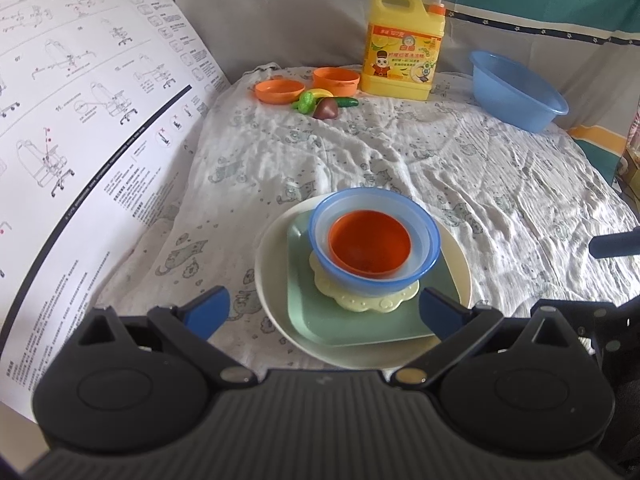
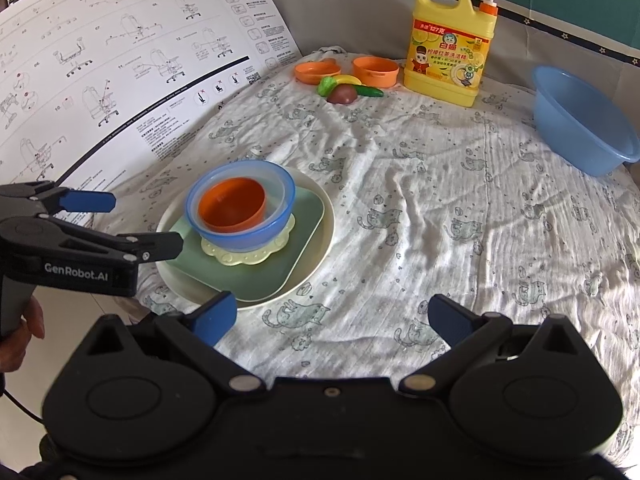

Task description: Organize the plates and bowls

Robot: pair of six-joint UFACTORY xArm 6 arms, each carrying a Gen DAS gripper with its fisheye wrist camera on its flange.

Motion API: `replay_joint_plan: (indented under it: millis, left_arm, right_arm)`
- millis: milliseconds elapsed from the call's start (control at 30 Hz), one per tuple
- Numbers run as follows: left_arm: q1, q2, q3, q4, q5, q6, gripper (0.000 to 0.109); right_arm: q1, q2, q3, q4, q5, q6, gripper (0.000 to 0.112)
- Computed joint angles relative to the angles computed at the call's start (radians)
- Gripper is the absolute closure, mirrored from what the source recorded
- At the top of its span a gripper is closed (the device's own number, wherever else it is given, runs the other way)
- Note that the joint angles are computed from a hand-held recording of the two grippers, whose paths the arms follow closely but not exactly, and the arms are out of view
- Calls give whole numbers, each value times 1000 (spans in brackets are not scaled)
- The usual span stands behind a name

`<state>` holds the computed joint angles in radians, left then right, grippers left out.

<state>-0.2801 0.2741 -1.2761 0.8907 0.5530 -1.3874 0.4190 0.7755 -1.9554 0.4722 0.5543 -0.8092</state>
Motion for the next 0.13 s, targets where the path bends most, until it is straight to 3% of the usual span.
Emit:
replay_joint_plan:
  millis: [133]
  left_arm:
    - [-9,-1,-7,5,14,13,6]
  right_arm:
    - [-1,-3,6,-3,-10,7,9]
